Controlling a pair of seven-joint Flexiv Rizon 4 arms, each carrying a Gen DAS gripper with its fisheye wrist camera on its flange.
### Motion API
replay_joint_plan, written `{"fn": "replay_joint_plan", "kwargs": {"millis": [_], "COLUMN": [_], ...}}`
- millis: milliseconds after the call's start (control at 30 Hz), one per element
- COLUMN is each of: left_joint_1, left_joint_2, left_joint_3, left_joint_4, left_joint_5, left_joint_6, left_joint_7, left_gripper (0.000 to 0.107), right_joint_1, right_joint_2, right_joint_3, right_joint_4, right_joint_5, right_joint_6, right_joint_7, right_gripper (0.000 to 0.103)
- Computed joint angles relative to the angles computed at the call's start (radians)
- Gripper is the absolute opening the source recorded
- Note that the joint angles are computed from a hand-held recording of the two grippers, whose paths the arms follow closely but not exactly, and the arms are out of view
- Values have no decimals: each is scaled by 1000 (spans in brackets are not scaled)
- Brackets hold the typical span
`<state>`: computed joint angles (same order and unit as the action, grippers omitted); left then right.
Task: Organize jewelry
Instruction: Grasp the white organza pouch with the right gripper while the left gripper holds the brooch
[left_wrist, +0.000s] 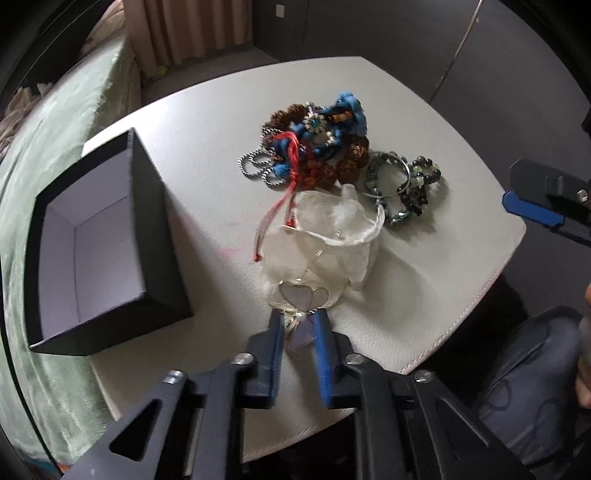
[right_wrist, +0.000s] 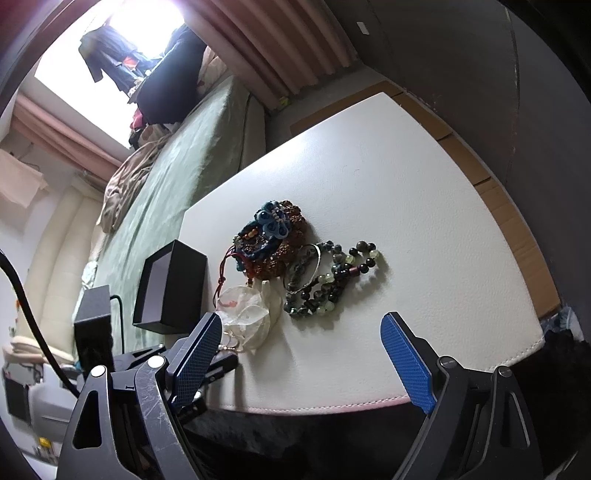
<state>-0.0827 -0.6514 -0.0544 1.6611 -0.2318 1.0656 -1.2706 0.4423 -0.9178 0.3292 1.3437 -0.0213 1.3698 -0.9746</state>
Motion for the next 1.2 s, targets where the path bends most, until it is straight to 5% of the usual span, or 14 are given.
{"fn": "replay_joint_plan", "kwargs": {"millis": [367,533,600,667,767,1200], "left_joint_1": [44,28,28,29,38,-19], "left_joint_2": [59,63,60,59,62,-1], "left_joint_3": [-31,-16,-11,-7,-15,9], "left_joint_4": [73,61,56,54,70,-3], "left_joint_5": [-54,-54,-54,-54,-68,-7], "left_joint_6": [75,2,-17,-25,-1,-6], "left_joint_7": [58,38,28,21,21,-21], "left_gripper": [1,2,4,22,46,47], "right_joint_1": [-1,25,38,44,37,-25], "right_joint_2": [-73,-149,-182,-220,-240,-106], "right_joint_3": [79,102,101,109,117,139], "right_joint_4": [-139,-298,-369,-438,-465,-208], "right_joint_5": [39,87,104,132,199,340], "right_joint_6": [-105,-239,-311,-372,-393,-78], "right_joint_7": [-74,-114,-122,-139,-155,-284], "right_gripper": [89,87,71,53,4,3]}}
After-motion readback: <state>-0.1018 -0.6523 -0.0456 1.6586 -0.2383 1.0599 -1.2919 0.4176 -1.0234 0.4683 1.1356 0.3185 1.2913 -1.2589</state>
